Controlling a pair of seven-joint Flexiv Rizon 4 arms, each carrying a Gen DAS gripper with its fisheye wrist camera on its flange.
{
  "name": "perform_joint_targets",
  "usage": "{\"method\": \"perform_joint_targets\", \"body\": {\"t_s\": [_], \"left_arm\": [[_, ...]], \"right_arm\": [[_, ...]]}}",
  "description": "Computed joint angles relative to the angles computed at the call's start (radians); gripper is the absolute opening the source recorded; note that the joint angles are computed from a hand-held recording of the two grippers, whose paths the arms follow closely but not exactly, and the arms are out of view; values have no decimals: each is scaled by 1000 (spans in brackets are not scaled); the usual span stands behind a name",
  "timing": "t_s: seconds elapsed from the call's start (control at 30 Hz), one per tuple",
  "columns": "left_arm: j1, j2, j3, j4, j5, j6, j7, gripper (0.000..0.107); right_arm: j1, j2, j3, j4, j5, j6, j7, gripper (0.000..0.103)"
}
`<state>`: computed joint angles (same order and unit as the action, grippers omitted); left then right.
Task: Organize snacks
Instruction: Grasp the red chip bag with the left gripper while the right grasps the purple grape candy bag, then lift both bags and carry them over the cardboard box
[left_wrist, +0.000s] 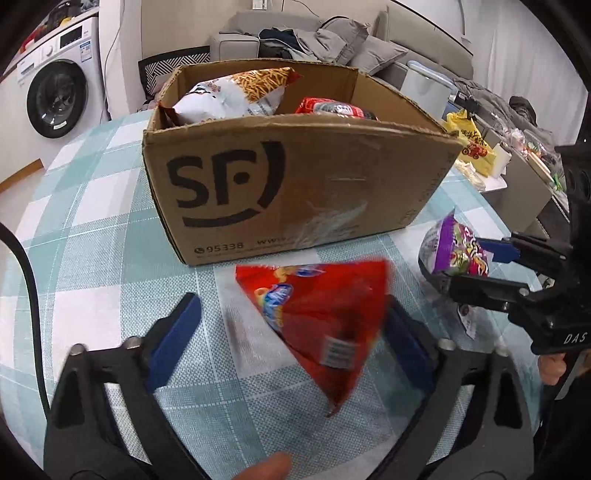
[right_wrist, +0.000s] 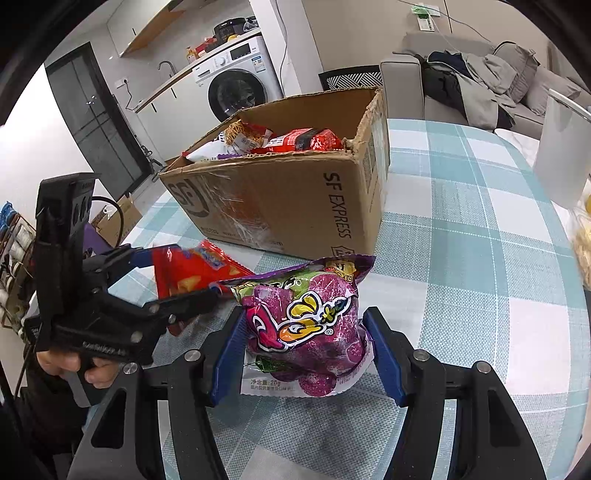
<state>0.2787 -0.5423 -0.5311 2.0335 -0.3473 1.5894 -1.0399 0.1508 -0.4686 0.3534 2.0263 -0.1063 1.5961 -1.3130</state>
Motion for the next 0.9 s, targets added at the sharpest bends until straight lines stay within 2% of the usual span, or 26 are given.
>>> {"method": "perform_joint_targets", "body": {"t_s": [0.07, 0.13, 0.17, 0.3, 0.5, 0.73, 0.9], "left_arm": [[31, -12, -37, -2, -5, -3, 11, 73], [87, -31, -104, 4, -10, -6, 33, 63], [94, -37, -111, 2, -6, -7, 37, 57], [132, -49, -151, 14, 19, 19, 42, 47], [187, -50, -200, 45, 90, 56, 17, 39], [335, -36, -332, 131, 190, 103, -46, 38], [403, -12, -386, 163, 268, 131, -98, 38]], "right_arm": [[-6, -2, 7, -2, 2, -1, -4, 65], [-6, -1, 7, -2, 3, 0, -6, 65], [-5, 0, 7, -1, 3, 3, -7, 65], [-5, 2, 7, 2, 4, 6, -8, 65], [1, 6, 0, 5, 3, 9, -4, 65], [-6, 17, 5, 20, 2, 41, 4, 65], [1, 22, -2, 27, -9, 64, 21, 65]]}}
